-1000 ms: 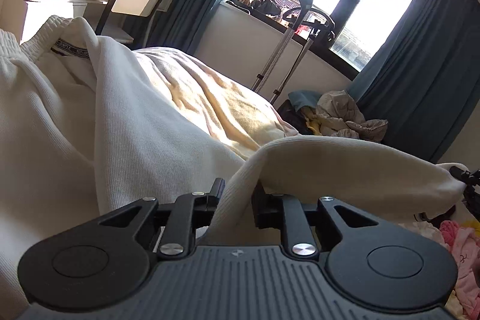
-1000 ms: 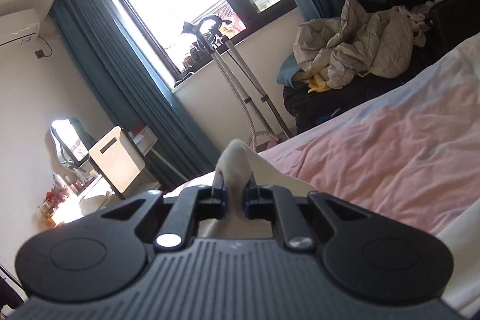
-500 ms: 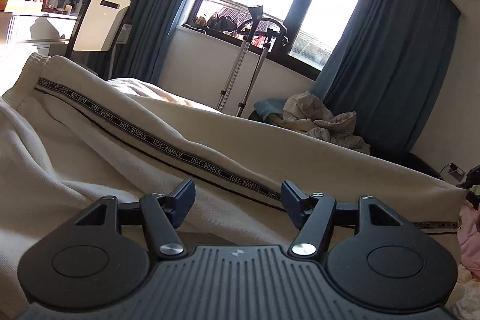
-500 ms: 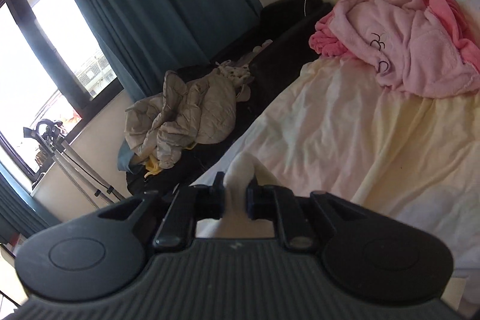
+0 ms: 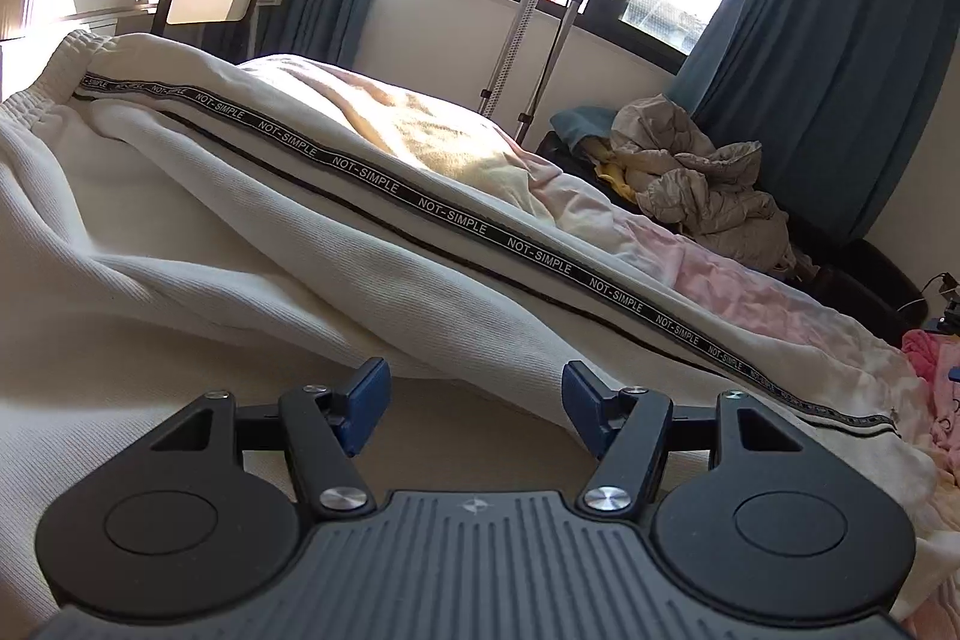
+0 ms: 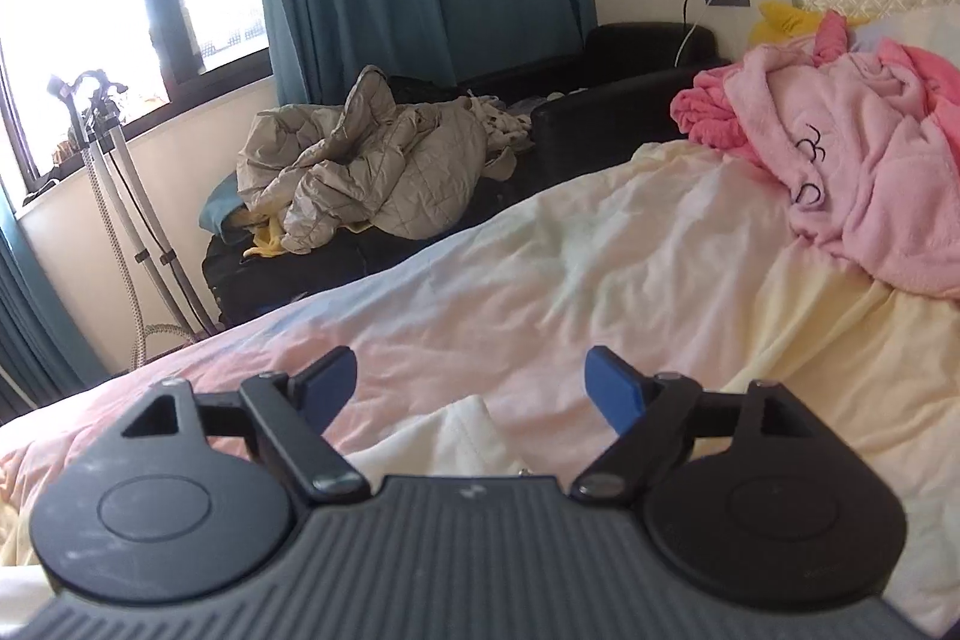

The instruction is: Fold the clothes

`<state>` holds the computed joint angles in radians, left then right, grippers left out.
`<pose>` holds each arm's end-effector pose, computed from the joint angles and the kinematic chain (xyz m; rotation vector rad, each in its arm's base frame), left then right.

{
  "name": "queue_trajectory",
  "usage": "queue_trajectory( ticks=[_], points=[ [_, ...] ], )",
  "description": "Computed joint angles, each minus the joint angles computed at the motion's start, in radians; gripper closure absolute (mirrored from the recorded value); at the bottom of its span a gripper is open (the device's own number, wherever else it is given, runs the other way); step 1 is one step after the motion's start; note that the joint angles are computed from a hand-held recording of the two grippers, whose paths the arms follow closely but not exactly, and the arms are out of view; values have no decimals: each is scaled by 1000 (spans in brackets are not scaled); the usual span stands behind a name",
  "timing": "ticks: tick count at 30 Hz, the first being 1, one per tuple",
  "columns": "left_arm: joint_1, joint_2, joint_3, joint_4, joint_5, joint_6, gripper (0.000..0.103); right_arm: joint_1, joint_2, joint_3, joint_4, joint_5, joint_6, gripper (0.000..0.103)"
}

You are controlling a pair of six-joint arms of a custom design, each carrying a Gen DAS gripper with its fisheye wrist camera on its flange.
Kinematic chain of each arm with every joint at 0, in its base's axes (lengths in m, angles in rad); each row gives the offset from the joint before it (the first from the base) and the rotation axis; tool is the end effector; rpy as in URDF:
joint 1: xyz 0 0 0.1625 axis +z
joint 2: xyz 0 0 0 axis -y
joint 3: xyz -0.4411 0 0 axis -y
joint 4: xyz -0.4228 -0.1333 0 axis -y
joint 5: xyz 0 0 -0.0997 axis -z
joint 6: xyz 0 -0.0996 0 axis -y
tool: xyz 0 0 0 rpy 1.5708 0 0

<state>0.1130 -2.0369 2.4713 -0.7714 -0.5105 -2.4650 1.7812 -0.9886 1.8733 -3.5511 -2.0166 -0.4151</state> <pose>-0.1464 -0.2382 0.2684 -0.2209 2.0063 -1.5135 0.2212 -0.6030 0.2513 0.4013 -2.2654 1.3303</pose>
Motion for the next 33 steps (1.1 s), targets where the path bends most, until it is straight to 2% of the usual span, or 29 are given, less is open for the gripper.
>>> queue_trajectory(
  ticks=[2, 5, 7, 12, 14, 15, 16, 18, 20, 22, 24, 25, 28, 31, 33],
  points=[
    [7, 3, 1, -8, 7, 16, 36, 1, 9, -9, 86, 30, -15, 18],
    [32, -9, 9, -45, 19, 46, 35, 10, 27, -42, 304, 90, 19, 18],
    [46, -34, 21, -81, 29, 71, 35, 28, 51, -61, 410, 131, 23, 18],
    [54, -70, 37, -106, 61, 97, 36, 48, 72, 11, 433, 362, -144, 12],
    [60, -63, 35, -101, 61, 106, 35, 53, 68, 22, 497, 405, -141, 12],
    [65, -66, 36, -112, 58, 118, 35, 57, 70, 24, 517, 408, -133, 12],
    [68, -74, 39, -126, 55, 129, 35, 68, 82, 22, 495, 379, -128, 12],
    [68, -89, 43, -144, 48, 141, 35, 97, 123, 1, 420, 291, -115, 12],
    [62, -105, 46, -138, 43, 133, 35, 113, 170, -57, 406, 210, -71, 12],
    [63, -120, 50, -146, 46, 131, 35, 118, 206, -133, 507, 156, 4, 11],
    [69, -135, 54, -161, 49, 134, 33, 116, 225, -177, 621, 146, 28, 11],
    [71, -141, 55, -162, 52, 127, 31, 114, 226, -179, 658, 163, -3, 11],
    [64, -152, 55, -147, 54, 100, 30, 116, 217, -157, 727, 236, -180, 11],
    [69, -157, 60, -165, 54, 116, 28, 136, 226, -141, 695, 241, -298, 11],
    [72, -152, 60, -173, 53, 119, 28, 149, 236, -139, 666, 245, -340, 11]
  ],
)
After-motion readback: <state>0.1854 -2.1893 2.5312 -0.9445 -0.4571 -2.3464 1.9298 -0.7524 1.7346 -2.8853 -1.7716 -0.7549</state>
